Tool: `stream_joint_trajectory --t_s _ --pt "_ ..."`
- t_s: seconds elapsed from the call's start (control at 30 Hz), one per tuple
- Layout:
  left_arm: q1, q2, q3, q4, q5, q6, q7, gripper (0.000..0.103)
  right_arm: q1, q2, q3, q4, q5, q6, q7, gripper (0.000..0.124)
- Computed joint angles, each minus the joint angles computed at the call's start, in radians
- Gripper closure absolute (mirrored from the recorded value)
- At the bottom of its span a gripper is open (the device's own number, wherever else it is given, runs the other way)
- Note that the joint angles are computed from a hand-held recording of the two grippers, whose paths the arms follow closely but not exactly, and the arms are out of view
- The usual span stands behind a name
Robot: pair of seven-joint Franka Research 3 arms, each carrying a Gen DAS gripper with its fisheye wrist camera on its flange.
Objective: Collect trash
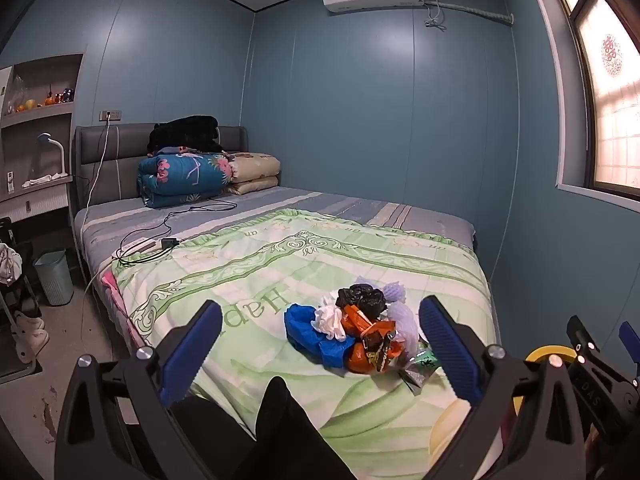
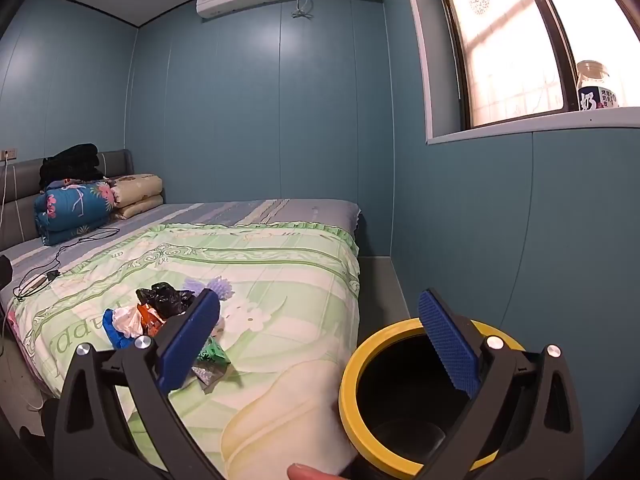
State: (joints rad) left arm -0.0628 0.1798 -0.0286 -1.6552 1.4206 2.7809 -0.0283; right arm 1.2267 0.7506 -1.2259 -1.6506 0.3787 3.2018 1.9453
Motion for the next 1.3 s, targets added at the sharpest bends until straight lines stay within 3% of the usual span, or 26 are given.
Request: stream_joint_trajectory --t_s 1.3 --pt "0.012 -0.006 0.002 -0.017 -0.01 0.016 0.014 0.008 0.003 -0.001 -0.002 -0.006 0.01 0.0 -0.002 0.029"
